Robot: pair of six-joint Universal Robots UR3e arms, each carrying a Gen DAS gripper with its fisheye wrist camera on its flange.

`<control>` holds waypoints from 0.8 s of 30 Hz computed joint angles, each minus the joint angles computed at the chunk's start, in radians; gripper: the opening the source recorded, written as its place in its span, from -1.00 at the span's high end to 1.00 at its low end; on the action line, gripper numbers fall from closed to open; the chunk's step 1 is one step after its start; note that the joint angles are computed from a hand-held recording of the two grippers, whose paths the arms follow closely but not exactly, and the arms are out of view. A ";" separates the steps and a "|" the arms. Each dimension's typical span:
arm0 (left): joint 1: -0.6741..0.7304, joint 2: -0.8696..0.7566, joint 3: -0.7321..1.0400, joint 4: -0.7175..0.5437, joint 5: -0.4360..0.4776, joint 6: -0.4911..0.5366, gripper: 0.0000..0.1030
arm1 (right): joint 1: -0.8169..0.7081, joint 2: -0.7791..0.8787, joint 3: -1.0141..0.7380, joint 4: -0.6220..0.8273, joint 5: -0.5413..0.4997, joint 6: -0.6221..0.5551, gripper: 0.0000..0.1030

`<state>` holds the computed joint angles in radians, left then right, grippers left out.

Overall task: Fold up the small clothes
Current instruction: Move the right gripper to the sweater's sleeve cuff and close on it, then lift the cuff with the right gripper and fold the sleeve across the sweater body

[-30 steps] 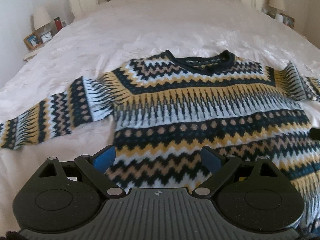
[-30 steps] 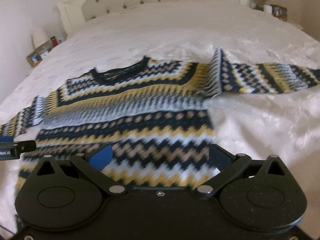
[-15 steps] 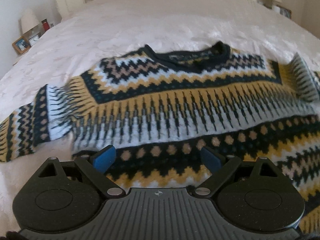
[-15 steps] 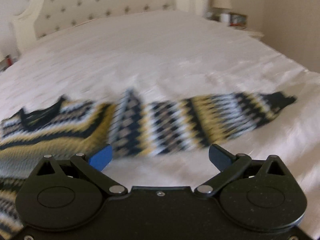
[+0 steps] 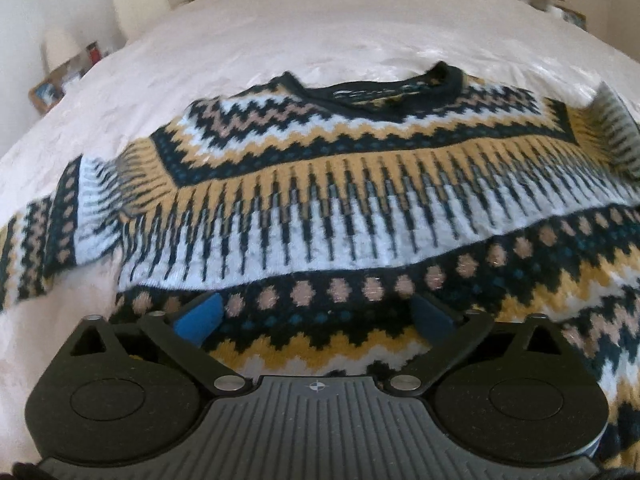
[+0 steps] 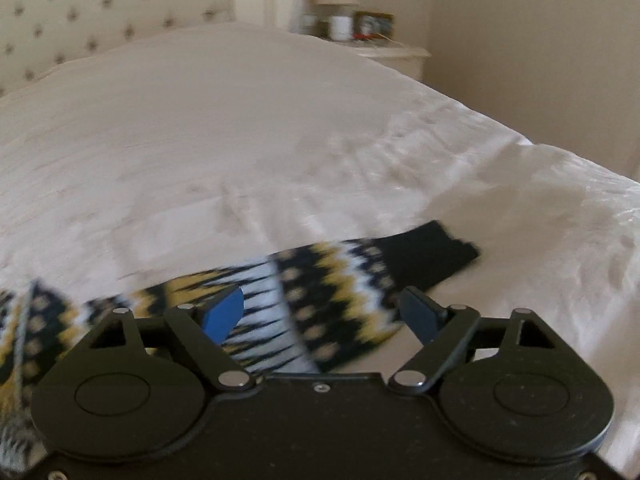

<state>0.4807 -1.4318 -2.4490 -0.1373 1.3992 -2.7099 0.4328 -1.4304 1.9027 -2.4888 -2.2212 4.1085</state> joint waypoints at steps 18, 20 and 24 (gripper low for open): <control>0.002 -0.014 -0.007 0.030 -0.010 -0.008 -1.00 | -0.279 -0.141 0.338 -0.363 0.213 0.033 -0.49; 0.004 -0.012 -0.007 0.027 -0.010 -0.004 -1.00 | -0.293 -0.121 0.353 -0.409 0.232 0.023 -0.17; 0.014 -0.007 -0.002 0.012 -0.028 0.001 -1.00 | -0.330 -0.125 0.437 -0.522 0.304 0.042 0.79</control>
